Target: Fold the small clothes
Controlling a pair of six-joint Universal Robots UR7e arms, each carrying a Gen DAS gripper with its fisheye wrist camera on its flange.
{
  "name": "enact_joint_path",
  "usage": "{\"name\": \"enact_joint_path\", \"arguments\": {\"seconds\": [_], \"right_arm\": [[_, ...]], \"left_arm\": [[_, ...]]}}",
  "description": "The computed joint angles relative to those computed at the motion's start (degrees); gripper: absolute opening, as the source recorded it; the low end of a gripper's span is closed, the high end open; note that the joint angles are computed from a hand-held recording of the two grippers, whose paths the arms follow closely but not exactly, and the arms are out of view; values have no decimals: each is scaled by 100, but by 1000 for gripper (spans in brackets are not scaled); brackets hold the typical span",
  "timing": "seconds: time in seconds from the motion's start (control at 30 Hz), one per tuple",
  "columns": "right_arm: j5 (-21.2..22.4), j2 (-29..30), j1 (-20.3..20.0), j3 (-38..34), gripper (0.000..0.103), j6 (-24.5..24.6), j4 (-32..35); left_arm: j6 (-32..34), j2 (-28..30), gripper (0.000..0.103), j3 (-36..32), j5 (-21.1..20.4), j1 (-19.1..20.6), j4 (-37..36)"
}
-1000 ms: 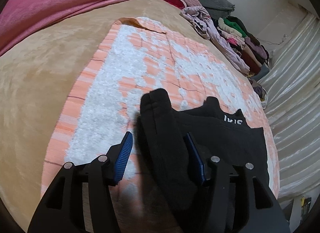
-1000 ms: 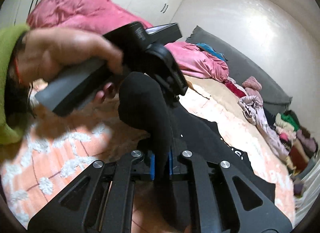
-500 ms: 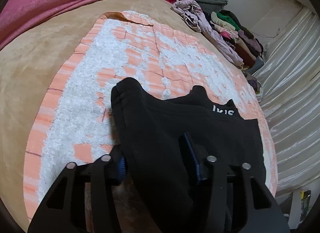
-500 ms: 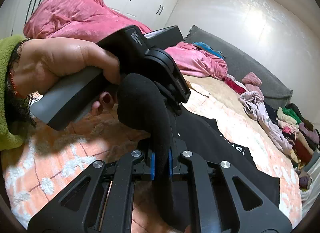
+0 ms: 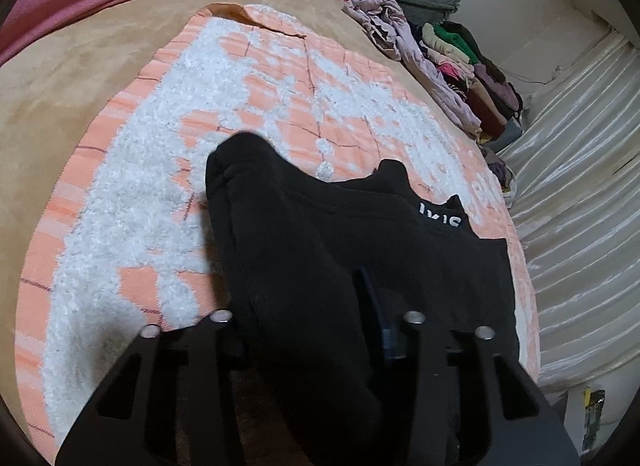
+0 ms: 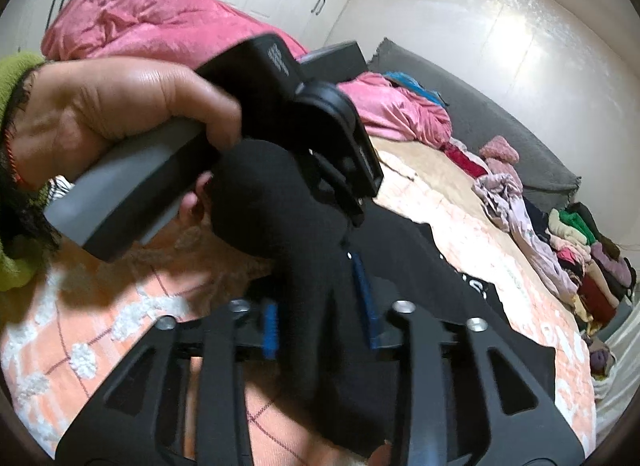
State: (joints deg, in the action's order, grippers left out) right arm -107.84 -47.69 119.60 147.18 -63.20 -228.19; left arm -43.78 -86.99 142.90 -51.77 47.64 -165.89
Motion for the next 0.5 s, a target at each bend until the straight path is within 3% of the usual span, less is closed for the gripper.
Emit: {"name": "enact_joint_path", "arguments": {"seconds": [0.1, 0.13, 0.17, 0.2, 0.5], "right_arm": [[-250, 28, 52, -77, 34, 84, 186], [-306, 38, 56, -92, 30, 105, 233], [-339, 21, 61, -105, 21, 144, 311], [-286, -60, 43, -95, 6, 193, 478], [185, -636, -170, 93, 5, 831, 752]], "left_arm": [[58, 34, 27, 6, -38, -9, -120], [83, 44, 26, 2, 0, -39, -112], [101, 43, 26, -7, 24, -60, -87], [115, 34, 25, -8, 48, -81, -70], [173, -33, 24, 28, 330, -439, -117]]}}
